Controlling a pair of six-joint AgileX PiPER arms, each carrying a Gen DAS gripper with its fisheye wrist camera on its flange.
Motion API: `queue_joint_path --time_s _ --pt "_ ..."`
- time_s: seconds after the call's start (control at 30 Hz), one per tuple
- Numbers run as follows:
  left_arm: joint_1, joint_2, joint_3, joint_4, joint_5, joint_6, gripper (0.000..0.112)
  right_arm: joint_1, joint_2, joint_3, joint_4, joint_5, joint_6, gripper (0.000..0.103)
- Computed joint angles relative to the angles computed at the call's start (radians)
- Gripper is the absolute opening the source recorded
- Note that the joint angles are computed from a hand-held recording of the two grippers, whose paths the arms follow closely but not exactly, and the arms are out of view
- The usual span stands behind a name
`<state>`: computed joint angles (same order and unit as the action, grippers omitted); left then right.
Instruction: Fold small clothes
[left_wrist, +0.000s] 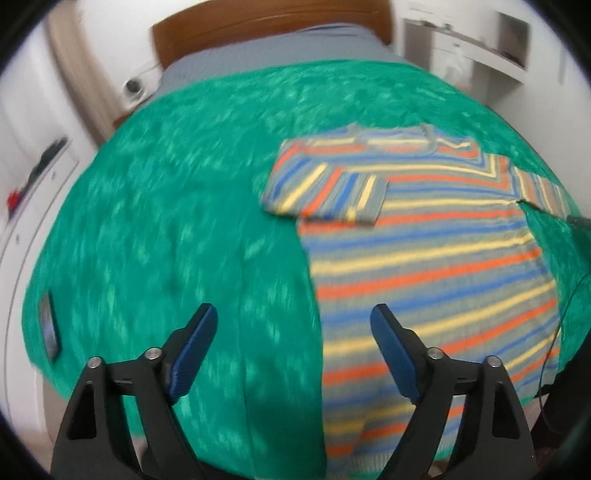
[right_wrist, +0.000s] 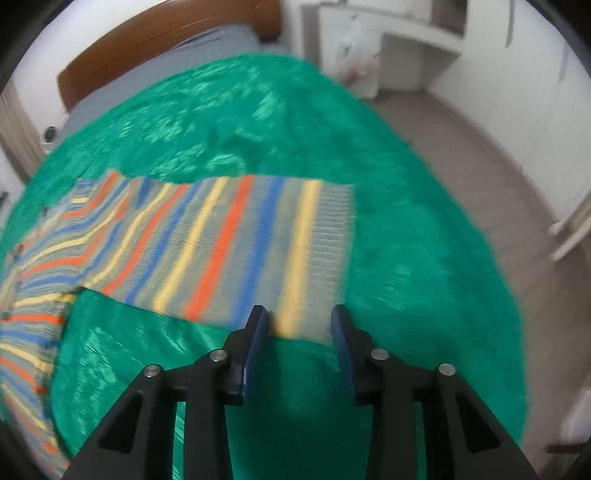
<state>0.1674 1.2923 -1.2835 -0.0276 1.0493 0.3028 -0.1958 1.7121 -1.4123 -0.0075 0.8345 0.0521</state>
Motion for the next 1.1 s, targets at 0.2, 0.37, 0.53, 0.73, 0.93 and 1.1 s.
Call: queue_joint_path --time_s 0.2,0.37,0.53,0.73,0.93,1.1 --pt "-0.192 0.21 -0.09 0.066 -0.154 0.134 0.086 0.0 -0.245 0.227 0.177 -0.083 -0.118 0.045" --pt "-0.212 0.494 -0.309 0.082 -0.067 0.276 0.083 0.039 -0.388 0.381 0.228 -0.12 -0.121 0.045" --pt "-0.142 0.675 -0.535 -0.053 0.111 0.288 0.005 0.098 -0.47 0.463 0.187 -0.149 -0.056 0.045" --pt "0.114 0.662 -0.663 -0.287 0.106 0.105 0.004 0.137 -0.541 0.498 0.143 -0.168 0.022 0.045" --pt "0.33 0.745 -0.793 -0.048 0.07 -0.371 0.003 0.177 -0.522 0.509 0.119 -0.196 0.063 0.045" --pt "0.408 0.803 -0.797 -0.025 0.097 -0.448 0.002 0.213 -0.481 0.528 0.069 -0.226 0.134 0.045"
